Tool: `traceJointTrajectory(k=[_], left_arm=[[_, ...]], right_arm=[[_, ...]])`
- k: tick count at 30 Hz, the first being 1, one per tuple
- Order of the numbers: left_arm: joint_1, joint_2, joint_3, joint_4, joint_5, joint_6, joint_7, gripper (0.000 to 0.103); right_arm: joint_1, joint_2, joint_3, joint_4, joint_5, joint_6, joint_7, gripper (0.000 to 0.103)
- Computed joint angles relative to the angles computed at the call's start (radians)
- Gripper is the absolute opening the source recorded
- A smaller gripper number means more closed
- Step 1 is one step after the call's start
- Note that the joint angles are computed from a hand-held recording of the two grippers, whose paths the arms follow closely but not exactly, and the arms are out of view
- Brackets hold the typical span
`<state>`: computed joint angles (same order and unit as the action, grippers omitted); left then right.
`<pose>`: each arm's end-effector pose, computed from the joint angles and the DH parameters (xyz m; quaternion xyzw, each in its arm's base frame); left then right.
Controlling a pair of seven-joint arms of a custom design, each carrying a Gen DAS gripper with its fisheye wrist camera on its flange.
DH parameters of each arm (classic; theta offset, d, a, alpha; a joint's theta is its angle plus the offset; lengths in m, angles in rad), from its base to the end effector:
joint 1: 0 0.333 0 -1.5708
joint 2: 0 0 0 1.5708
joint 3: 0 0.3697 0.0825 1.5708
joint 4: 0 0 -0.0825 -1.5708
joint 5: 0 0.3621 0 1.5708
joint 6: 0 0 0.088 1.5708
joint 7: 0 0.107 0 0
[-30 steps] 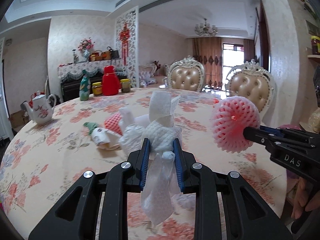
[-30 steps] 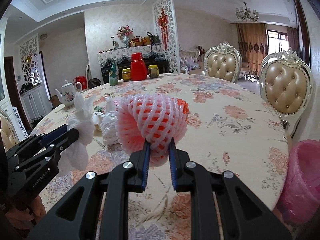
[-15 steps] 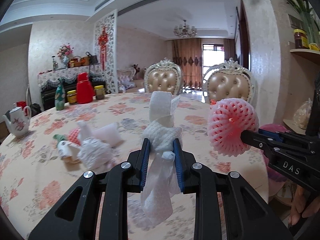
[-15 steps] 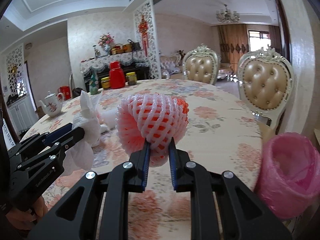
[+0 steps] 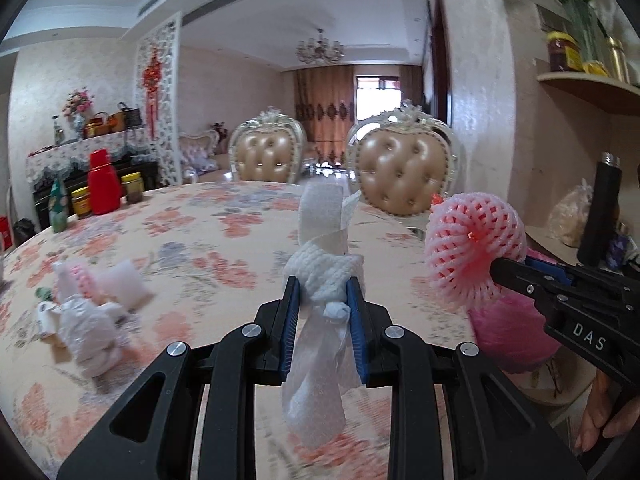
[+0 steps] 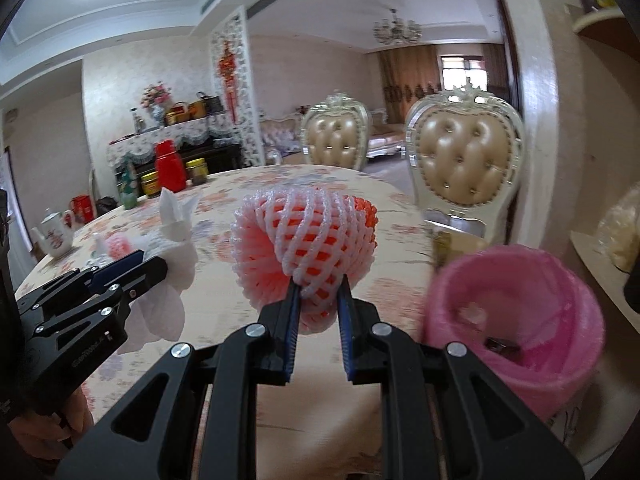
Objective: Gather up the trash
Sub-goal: 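Carry the foam net and tissue to the pink bin, then open both tools over the pink bin to drop net and tissue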
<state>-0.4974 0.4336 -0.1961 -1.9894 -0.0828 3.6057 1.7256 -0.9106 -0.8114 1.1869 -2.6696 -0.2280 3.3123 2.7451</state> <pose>0.5294 -0.3976 0.4598 -0.3586 0.7474 -0.5025 0.2456 0.3784 0.2116 0.4748 -0.4721 0.6967 -0.3998 0.3632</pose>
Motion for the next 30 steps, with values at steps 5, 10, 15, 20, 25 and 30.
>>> traceJointTrajectory(k=[5,10,15,20,25,30], left_arm=[[-0.015,0.040,-0.024,0.065,0.038,-0.046,0.002,0.024],[-0.021,0.080,-0.060,0.132,0.095,-0.087,-0.019,0.024],[-0.037,0.123,-0.095,0.195,0.156,-0.116,-0.032,0.024],[-0.021,0.176,-0.159,0.275,0.223,-0.160,-0.050,0.024],[0.029,0.254,-0.276,0.381,0.302,-0.235,-0.064,0.024],[-0.003,0.323,-0.295,0.500,0.314,-0.317,-0.029,0.025]], right_arm=[[0.030,-0.029,-0.053,-0.072,0.015,-0.007,0.011,0.018],[0.068,-0.064,-0.110,-0.128,0.013,-0.042,0.021,0.018],[0.108,-0.094,-0.183,-0.196,-0.005,-0.074,0.020,0.018],[0.130,-0.127,-0.256,-0.254,-0.027,-0.108,0.019,0.018],[0.130,-0.147,-0.320,-0.311,-0.049,-0.112,0.018,0.018],[0.091,-0.128,-0.352,-0.347,-0.051,-0.063,-0.008,0.018]])
